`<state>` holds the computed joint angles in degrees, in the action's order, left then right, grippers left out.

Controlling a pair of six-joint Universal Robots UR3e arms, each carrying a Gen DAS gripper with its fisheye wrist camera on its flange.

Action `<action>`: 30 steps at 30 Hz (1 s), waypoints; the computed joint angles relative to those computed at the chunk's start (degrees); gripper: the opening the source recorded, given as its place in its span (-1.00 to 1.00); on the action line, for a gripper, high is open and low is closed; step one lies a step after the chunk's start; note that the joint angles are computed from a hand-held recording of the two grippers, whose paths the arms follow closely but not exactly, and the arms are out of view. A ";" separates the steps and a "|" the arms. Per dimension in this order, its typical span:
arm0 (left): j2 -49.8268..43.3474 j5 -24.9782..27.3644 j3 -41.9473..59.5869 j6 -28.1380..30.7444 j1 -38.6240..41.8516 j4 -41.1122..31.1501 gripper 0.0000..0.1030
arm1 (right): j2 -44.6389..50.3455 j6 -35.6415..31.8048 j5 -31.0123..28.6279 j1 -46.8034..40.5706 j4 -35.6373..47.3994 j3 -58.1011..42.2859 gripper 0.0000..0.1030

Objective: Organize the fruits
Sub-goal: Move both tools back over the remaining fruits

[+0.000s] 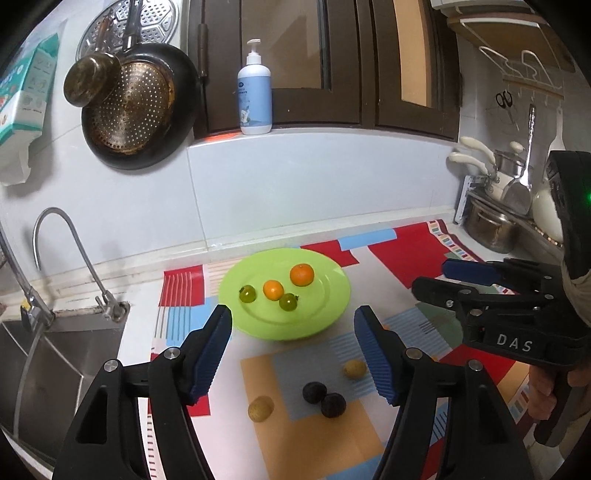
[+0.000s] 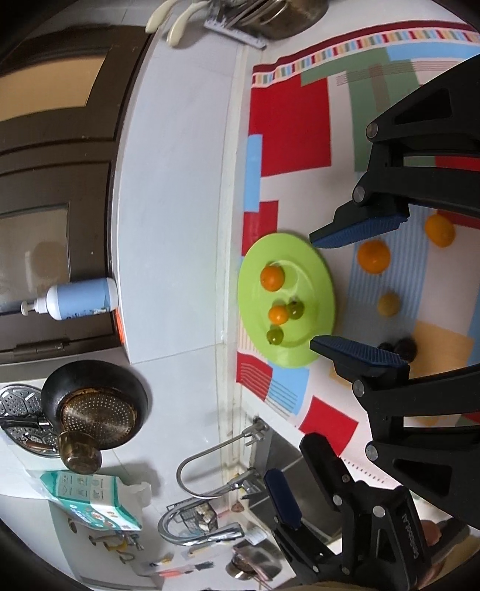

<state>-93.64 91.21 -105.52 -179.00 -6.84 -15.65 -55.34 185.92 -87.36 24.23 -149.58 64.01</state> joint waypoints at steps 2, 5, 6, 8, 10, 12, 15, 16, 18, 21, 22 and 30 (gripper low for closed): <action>0.05 0.68 -0.93 -0.50 -0.67 0.50 0.32 | -1.25 0.43 -0.61 0.02 -1.38 2.73 -0.02; -0.15 1.39 -2.40 -1.24 -1.76 1.34 0.32 | -2.99 1.21 -1.58 -0.01 -3.37 7.05 -0.02; -0.28 1.79 -2.98 -1.39 -2.14 1.77 0.33 | -3.50 1.36 -1.76 -0.06 -3.76 8.39 -0.02; -0.59 2.47 -3.85 -1.70 -2.85 2.58 0.33 | -4.31 1.73 -1.85 -0.25 -4.43 10.65 -0.02; -1.20 3.45 -4.62 -1.86 -3.72 3.77 0.33 | -4.94 2.09 -2.27 -0.34 -5.13 12.67 -0.02; -1.70 3.98 -5.38 -2.10 -4.43 4.77 0.33 | -5.74 2.73 -2.28 -0.63 -6.47 15.27 -0.02; -2.19 4.13 -6.66 -2.50 -4.87 6.21 0.33 | -6.40 3.60 -2.36 -0.95 -7.98 18.01 -0.02; -2.59 4.28 -6.98 -2.52 -5.06 6.69 0.33 | -6.63 4.00 -2.46 -1.05 -8.70 19.22 -0.02; -3.37 4.57 -7.76 -2.93 -5.51 7.71 0.33 | -6.96 4.45 -2.82 -1.11 -9.85 21.02 -0.02; -4.77 4.51 -8.12 -3.51 -5.86 8.14 0.33 | -7.15 4.74 -4.03 -0.97 -11.58 23.30 -0.02; -5.21 4.44 -8.24 -3.66 -5.91 8.30 0.33 | -7.17 4.83 -4.22 -0.95 -11.84 23.72 -0.02; -9.60 3.37 -7.53 -4.47 -6.10 7.60 0.32 | -5.74 5.52 -3.09 -2.35 -12.50 25.98 -0.02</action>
<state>-103.25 94.58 -113.05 -183.47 -12.94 -8.05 -61.08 191.44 -90.45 21.89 -162.08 89.99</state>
